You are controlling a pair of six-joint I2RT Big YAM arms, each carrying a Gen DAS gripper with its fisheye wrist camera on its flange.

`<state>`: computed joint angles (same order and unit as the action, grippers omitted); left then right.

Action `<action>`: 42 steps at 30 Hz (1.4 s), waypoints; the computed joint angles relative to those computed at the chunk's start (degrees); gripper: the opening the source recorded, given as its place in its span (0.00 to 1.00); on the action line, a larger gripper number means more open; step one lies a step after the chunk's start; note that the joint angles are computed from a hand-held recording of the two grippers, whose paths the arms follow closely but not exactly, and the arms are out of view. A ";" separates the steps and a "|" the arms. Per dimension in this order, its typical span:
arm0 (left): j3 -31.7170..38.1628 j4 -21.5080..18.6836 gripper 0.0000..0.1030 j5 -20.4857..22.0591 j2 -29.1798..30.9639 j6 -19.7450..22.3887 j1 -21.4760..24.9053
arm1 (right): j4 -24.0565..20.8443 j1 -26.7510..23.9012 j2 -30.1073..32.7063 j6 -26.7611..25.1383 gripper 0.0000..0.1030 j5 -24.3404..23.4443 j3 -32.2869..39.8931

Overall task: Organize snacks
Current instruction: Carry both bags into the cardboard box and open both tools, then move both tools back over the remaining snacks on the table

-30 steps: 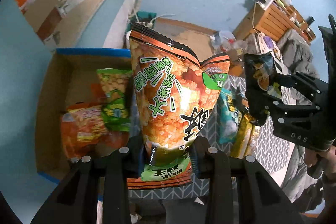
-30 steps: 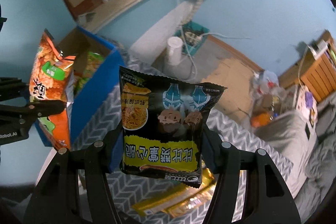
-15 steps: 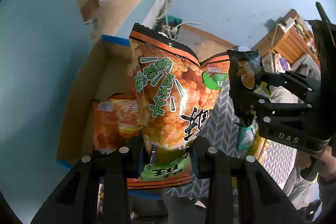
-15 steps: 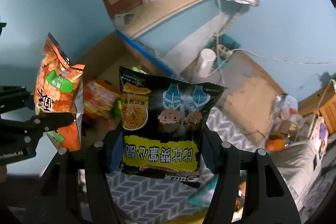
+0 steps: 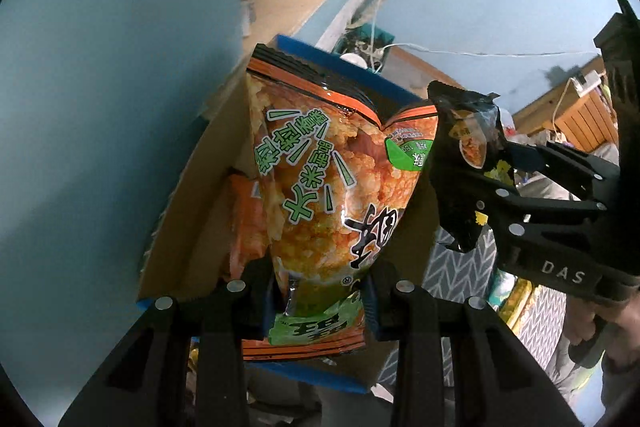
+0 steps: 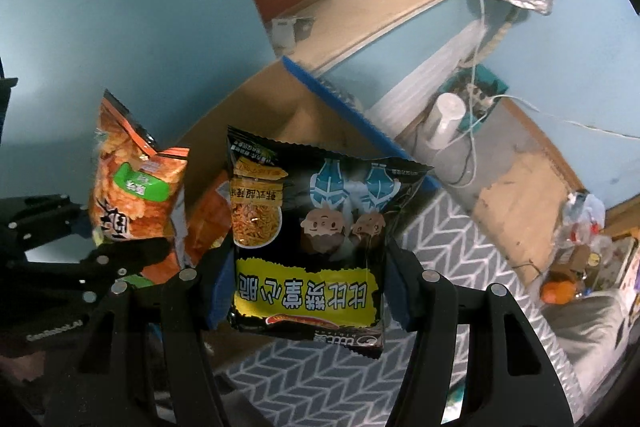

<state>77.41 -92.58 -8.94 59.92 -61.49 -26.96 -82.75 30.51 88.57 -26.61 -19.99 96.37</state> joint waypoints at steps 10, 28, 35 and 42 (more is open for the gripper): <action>-2.90 0.10 0.49 0.67 -1.46 -2.82 2.79 | -1.57 1.63 2.46 -0.35 0.71 0.26 1.45; 2.96 -1.24 0.54 -1.08 2.91 -4.08 -2.49 | -1.52 -3.41 0.79 -2.55 0.75 0.75 1.89; 6.72 0.45 0.54 0.06 7.09 -2.43 -5.60 | -2.77 -7.91 -0.05 -4.69 0.76 1.25 1.38; 10.60 1.90 0.54 1.31 11.63 -0.33 -8.26 | -3.34 -13.42 -1.12 -8.16 0.76 2.37 -0.25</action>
